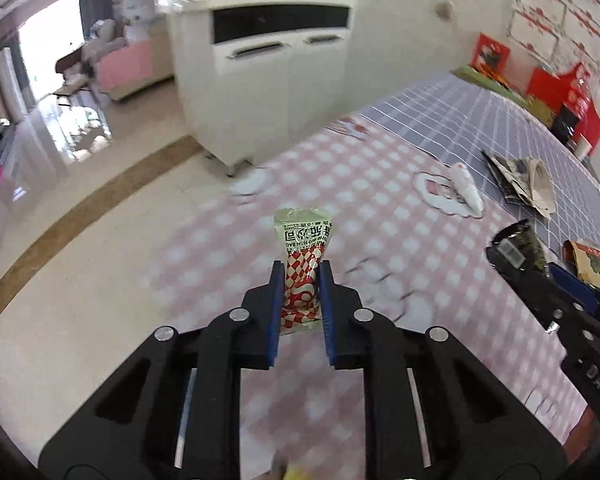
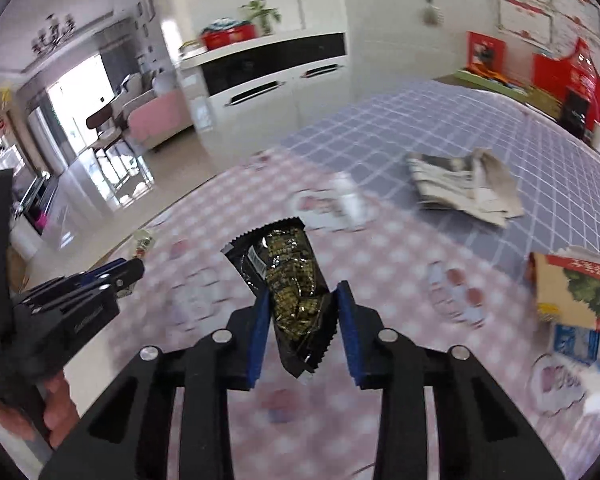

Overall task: Collect trash
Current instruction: 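Grasp the black snack packet with the right gripper while the left grasps a checkered packet, then carry the black packet and checkered packet over the blue bin and release both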

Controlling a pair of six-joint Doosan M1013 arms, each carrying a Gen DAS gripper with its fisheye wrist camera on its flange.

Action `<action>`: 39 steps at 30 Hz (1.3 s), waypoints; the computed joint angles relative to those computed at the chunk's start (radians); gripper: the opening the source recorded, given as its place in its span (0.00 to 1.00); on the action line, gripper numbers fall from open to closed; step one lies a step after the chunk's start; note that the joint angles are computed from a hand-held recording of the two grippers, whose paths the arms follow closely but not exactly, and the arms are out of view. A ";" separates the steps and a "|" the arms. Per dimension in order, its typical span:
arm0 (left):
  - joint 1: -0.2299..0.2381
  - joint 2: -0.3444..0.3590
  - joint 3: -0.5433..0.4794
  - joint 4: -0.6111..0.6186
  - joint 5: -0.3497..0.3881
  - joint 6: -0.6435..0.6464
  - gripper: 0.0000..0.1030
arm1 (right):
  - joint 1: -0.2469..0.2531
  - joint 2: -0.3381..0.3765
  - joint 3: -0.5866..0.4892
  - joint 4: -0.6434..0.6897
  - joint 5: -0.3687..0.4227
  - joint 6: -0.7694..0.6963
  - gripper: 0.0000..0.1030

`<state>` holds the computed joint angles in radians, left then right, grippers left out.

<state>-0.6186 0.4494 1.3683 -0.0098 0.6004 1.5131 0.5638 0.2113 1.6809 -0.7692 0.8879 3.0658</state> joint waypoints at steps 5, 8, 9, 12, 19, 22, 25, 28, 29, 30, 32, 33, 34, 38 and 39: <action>0.041 -0.093 0.123 0.076 -0.081 -0.110 0.17 | 0.049 0.052 -0.068 0.006 -0.039 -0.048 0.32; 0.066 -0.129 0.175 0.113 -0.095 -0.167 0.17 | 0.073 0.080 -0.104 0.027 -0.060 -0.108 0.32; 0.078 -0.142 0.195 0.115 -0.098 -0.181 0.17 | 0.078 0.089 -0.115 0.037 -0.069 -0.126 0.32; 0.107 -0.168 0.242 0.120 -0.100 -0.212 0.17 | 0.098 0.128 -0.163 0.089 -0.092 -0.200 0.32; 0.165 -0.165 0.294 0.079 -0.049 -0.226 0.17 | 0.116 0.212 -0.245 0.223 -0.123 -0.339 0.32; 0.182 -0.162 0.311 0.063 -0.035 -0.238 0.17 | 0.126 0.250 -0.280 0.257 -0.096 -0.381 0.32; 0.199 -0.154 0.323 0.046 -0.024 -0.235 0.17 | 0.127 0.281 -0.305 0.314 -0.092 -0.434 0.32; 0.215 -0.141 0.331 0.015 -0.007 -0.223 0.17 | 0.129 0.315 -0.335 0.363 -0.075 -0.487 0.32; 0.218 -0.134 0.333 0.015 0.001 -0.225 0.17 | 0.129 0.326 -0.346 0.378 -0.068 -0.502 0.32; 0.222 -0.129 0.334 0.017 0.010 -0.226 0.17 | 0.130 0.336 -0.354 0.393 -0.060 -0.513 0.32; 0.231 -0.115 0.333 -0.003 0.024 -0.213 0.17 | 0.129 0.359 -0.375 0.424 -0.043 -0.537 0.32; 0.233 -0.110 0.333 -0.015 0.027 -0.203 0.17 | 0.130 0.368 -0.383 0.432 -0.036 -0.544 0.32; 0.235 -0.104 0.332 -0.022 0.034 -0.199 0.17 | 0.130 0.379 -0.391 0.441 -0.025 -0.554 0.32; 0.246 -0.079 0.329 -0.037 0.061 -0.188 0.17 | 0.128 0.414 -0.416 0.496 0.006 -0.597 0.32; 0.251 -0.073 0.327 -0.057 0.068 -0.173 0.17 | 0.123 0.420 -0.421 0.511 0.010 -0.610 0.32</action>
<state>-0.3677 0.3760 1.6954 -0.0672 0.6683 1.3404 0.6871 0.6311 1.2599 -0.2580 0.8980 2.4555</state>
